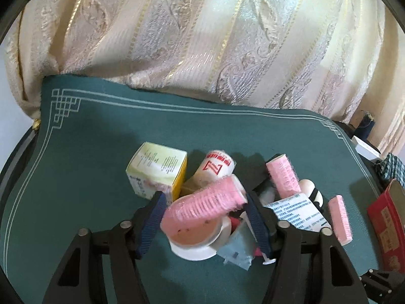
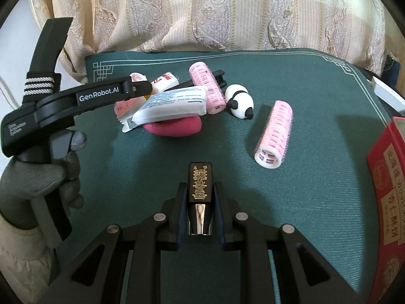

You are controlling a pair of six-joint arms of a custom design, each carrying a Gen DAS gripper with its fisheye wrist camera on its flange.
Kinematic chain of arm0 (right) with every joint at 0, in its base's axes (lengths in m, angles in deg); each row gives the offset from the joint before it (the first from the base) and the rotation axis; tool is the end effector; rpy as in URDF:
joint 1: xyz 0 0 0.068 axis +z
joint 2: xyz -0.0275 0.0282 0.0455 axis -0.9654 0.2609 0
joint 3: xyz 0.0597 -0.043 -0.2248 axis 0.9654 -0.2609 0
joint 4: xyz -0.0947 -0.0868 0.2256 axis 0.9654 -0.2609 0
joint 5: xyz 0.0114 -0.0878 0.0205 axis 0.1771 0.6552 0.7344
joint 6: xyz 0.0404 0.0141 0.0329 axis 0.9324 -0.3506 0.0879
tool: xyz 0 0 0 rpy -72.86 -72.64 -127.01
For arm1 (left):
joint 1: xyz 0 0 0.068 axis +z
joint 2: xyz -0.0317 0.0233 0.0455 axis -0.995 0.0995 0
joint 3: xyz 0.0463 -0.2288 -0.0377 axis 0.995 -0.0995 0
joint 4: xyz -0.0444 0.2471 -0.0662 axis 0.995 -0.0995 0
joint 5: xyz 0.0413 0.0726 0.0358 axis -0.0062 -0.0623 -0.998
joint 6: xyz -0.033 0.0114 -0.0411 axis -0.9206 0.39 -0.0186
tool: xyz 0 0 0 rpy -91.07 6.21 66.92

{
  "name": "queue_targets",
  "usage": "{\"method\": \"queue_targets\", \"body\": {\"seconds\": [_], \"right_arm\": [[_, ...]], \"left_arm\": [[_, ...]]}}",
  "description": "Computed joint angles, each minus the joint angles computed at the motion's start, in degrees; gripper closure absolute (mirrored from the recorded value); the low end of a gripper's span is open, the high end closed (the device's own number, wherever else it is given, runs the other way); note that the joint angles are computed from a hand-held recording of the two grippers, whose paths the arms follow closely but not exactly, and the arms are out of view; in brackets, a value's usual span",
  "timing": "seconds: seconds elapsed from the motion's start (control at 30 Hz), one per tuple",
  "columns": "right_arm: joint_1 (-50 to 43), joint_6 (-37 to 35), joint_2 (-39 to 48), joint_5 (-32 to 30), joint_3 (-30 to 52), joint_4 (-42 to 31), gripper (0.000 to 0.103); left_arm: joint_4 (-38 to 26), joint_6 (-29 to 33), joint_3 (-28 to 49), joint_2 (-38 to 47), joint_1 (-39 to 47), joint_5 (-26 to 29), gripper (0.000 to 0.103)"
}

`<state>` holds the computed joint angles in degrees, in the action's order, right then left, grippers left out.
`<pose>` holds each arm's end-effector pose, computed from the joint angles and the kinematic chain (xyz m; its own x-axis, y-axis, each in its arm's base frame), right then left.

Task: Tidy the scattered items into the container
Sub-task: 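Grasp a pink roller with the left gripper while the right gripper holds the lipstick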

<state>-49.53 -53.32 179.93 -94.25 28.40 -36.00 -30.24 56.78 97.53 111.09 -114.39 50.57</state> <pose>0.2845 0.1426 0.1079 -0.7458 -0.2436 -0.6200 -0.4631 0.8586 0.2198 0.3153 -0.1674 0.1355 -0.6725 -0.1526 -0.7242 -0.1124 0.9882 -0.1038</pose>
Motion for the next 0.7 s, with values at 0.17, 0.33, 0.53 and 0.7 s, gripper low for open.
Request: {"method": "queue_targets", "body": {"seconds": [0.17,0.33,0.53,0.7], "right_arm": [[-0.01,0.13,-0.17,-0.05,0.19,-0.3,0.081],[-0.17,1.06,-0.17,-0.62,0.19,0.02,0.081],[-0.21,1.81,-1.04,-0.65,-0.5,0.67,0.081],[-0.4,2.12,-2.35,-1.32,-1.59,1.59,0.081]], "left_arm": [[4.18,0.36,-3.63,-2.83,0.54,1.72,0.059],[4.68,-0.33,-7.54,-8.63,-0.32,0.72,0.066],[3.03,-2.48,-13.01,-16.86,-2.91,-1.59,0.066],[0.93,-5.71,-17.39,-23.57,-5.25,-2.65,0.066]]}}
